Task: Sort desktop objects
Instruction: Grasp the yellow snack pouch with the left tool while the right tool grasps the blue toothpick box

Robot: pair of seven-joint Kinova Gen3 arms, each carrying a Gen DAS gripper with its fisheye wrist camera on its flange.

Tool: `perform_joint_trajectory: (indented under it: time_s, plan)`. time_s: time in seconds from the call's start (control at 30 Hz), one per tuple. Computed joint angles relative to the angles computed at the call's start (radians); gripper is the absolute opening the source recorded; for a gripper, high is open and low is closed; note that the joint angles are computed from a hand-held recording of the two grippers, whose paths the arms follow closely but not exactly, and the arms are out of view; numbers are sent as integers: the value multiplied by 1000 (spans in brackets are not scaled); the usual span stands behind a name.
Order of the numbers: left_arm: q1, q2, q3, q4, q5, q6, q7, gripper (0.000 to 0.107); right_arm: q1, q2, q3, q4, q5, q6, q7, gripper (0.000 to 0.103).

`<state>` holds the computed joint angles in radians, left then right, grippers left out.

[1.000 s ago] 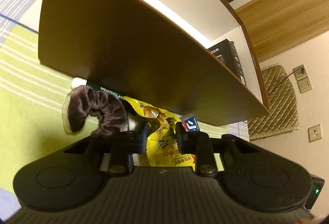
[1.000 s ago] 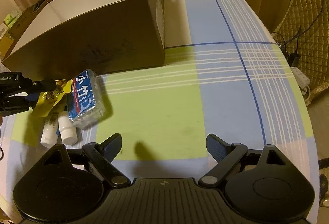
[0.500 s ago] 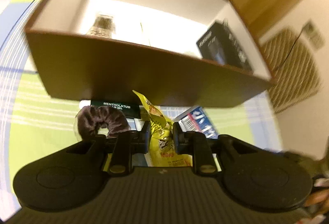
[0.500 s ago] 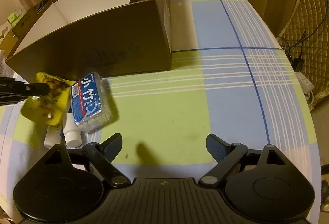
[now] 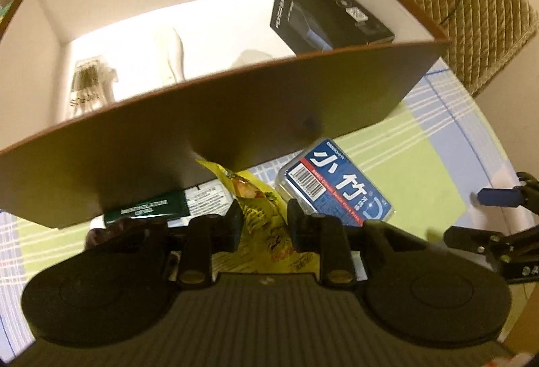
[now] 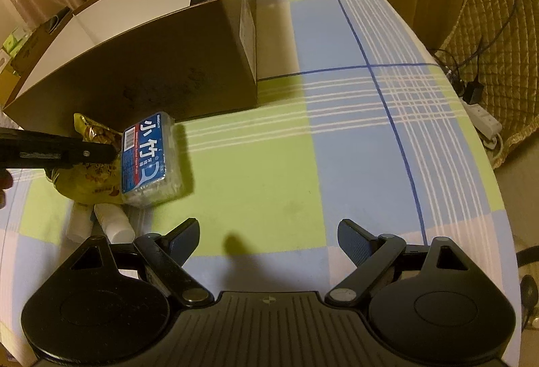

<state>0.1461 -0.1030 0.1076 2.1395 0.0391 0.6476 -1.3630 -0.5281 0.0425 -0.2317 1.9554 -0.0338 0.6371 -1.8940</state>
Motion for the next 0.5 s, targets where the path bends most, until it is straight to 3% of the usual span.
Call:
perform_joint_trajectory:
  time_s: [0.1,0.2,0.27,0.5]
  plan:
    - [-1,-1,8,15,-22,-16,40,22,-1,-7,-1,5,5,0,-6,87]
    - [2,-24,-10,33,10,-24,6,20,2,-21,0,13,0,0,-2,87]
    - [-5,-43,13,36,-31,-15,36,20,5,-23,0,15,2,2,-4,87]
    - [-16,-163,23,51,-67,22,71,20,-2,-15,-10,1,-11,-16,30,87]
